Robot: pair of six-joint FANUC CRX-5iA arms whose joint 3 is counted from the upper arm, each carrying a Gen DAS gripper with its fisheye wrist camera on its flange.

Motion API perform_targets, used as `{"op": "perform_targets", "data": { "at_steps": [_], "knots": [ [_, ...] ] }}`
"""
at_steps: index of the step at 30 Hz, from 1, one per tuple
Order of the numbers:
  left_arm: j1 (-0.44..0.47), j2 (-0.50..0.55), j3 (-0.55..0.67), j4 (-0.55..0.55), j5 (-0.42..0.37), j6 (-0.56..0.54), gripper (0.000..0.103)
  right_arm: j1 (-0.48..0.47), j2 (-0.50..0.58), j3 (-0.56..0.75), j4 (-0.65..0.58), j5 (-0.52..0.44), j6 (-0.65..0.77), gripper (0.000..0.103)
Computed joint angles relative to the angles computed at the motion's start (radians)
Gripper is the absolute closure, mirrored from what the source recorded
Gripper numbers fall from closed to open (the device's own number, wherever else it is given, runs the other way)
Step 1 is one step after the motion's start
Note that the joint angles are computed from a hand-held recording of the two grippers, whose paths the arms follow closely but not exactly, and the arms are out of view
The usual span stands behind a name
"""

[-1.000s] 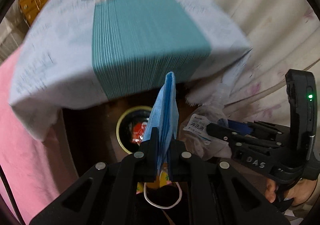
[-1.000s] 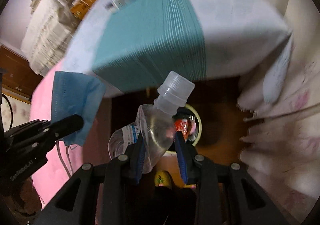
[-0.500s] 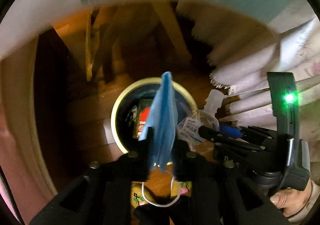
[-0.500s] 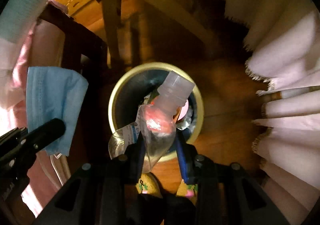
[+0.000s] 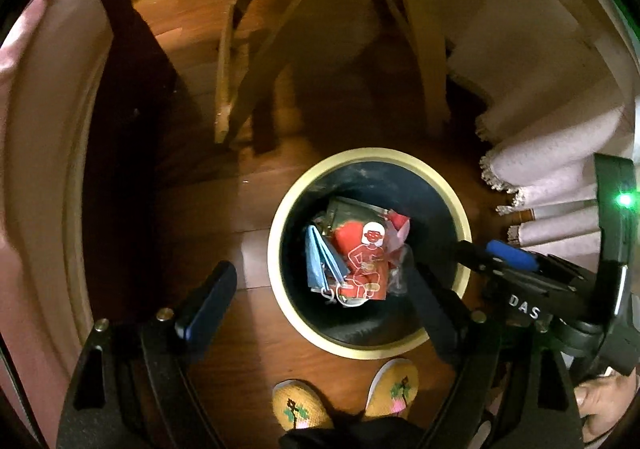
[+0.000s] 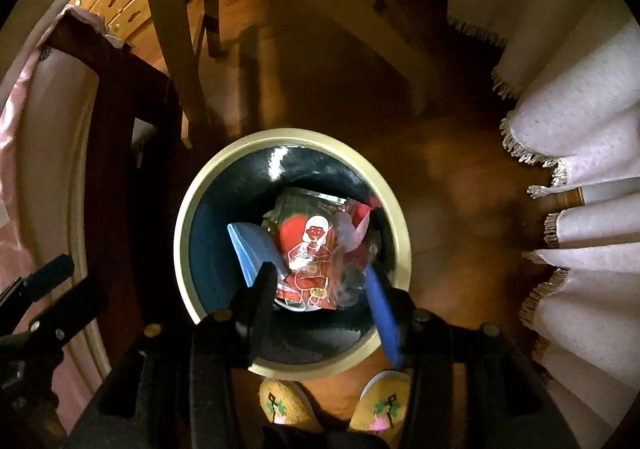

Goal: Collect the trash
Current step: 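Raise both tools from the bin back toward the table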

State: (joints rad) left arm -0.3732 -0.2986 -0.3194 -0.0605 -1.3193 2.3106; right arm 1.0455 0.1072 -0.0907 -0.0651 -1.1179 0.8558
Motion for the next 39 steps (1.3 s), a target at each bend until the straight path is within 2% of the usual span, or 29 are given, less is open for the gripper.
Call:
{"op": "perform_targets", "data": {
  "at_steps": [7, 11, 16, 21, 28, 32, 36, 39],
  "knots": [
    [-0.024, 0.022, 0.049, -0.033, -0.028, 0.071, 0.017, -0.001, -0.023, 0.013, -0.007, -0.028, 0.007, 0.057],
    [-0.062, 0.028, 0.119, -0.049, -0.082, 0.092, 0.017, 0.004, -0.061, 0.039, -0.006, -0.079, -0.018, 0.057],
    [-0.121, 0.045, 0.274, -0.083, -0.206, 0.118, 0.017, 0.016, -0.114, 0.105, -0.006, -0.174, -0.035, 0.057],
    [-0.164, 0.063, 0.450, -0.123, -0.336, 0.127, 0.017, 0.030, -0.138, 0.227, 0.005, -0.318, -0.040, 0.057],
    [-0.252, 0.147, 0.774, -0.224, -0.561, 0.086, 0.017, 0.052, -0.137, 0.431, 0.024, -0.503, -0.053, 0.056],
    [-0.310, 0.227, 1.013, -0.308, -0.714, 0.045, 0.017, 0.065, -0.109, 0.586, 0.035, -0.605, -0.038, 0.056],
    [-0.404, 0.332, 1.300, -0.464, -0.862, -0.037, 0.017, 0.077, -0.072, 0.743, 0.056, -0.665, -0.008, 0.056],
    [-0.494, 0.433, 1.545, -0.641, -0.969, -0.156, 0.017, 0.084, -0.039, 0.865, 0.081, -0.698, 0.026, 0.056]
  ]
}}
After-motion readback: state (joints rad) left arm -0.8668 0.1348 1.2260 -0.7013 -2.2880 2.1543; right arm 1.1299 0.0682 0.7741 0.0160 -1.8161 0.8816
